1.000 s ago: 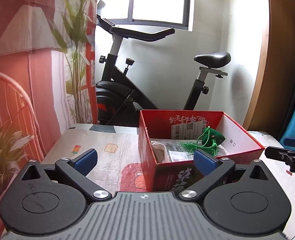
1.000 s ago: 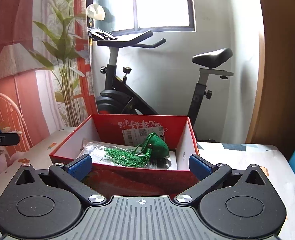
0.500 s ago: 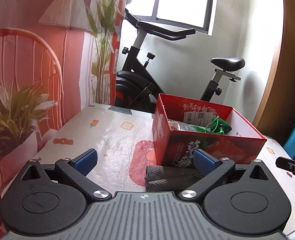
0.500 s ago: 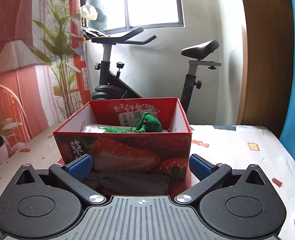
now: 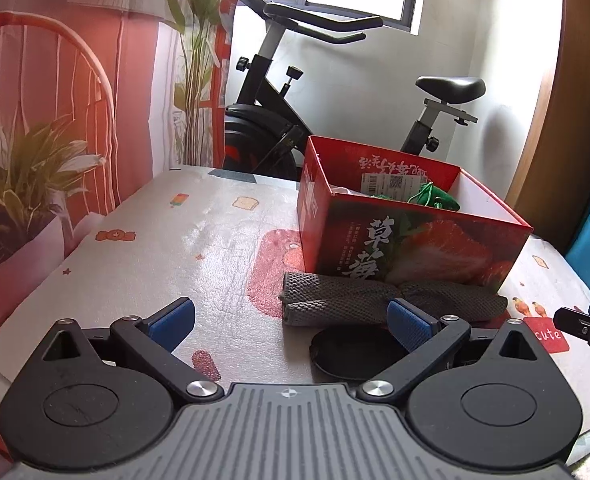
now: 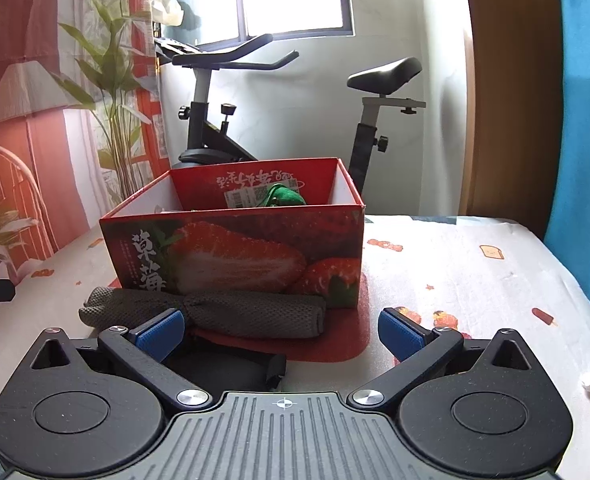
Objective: Organize soft objects
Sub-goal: 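Withdraw both tools and move them toward the black eye mask, then lower both grippers onto the black eye mask and close them on it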
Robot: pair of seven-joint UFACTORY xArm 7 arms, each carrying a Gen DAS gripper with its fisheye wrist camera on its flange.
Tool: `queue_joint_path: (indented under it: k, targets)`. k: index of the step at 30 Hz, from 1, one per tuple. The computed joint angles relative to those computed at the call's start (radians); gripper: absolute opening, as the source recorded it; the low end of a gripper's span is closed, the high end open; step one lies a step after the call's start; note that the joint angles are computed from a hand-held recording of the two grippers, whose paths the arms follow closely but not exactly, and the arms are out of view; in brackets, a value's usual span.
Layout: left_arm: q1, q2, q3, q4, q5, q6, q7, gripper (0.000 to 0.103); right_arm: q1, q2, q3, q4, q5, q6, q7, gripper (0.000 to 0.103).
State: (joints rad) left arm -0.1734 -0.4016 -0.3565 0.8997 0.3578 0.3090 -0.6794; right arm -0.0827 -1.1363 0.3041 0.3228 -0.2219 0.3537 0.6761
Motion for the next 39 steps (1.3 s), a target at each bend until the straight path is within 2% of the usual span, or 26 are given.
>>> queue_joint_path:
  k: [6,20,29,35,39]
  targets:
    - [0.025,0.003,-0.022,0.006,0.042,0.02,-0.03,0.103,0.014,0.015,0.003,-0.022,-0.002,-0.026,-0.003,0.103]
    - [-0.008,0.043,0.002,0.03,0.063,0.076,-0.05,0.103,0.026,0.045,-0.021,-0.045,0.024,-0.033,0.013,0.103]
    - [-0.069,0.09,0.053,0.037,-0.007,0.084,0.009,0.103,0.025,0.1,-0.028,-0.049,0.026,-0.059,0.01,0.103]
    - [-0.11,0.153,0.09,0.078,-0.087,0.105,0.069,0.103,0.042,0.152,-0.047,-0.038,0.029,-0.078,-0.02,0.103]
    - [-0.151,0.208,0.133,0.113,-0.187,0.102,0.161,0.102,0.066,0.207,-0.071,-0.021,0.032,-0.11,-0.07,0.102]
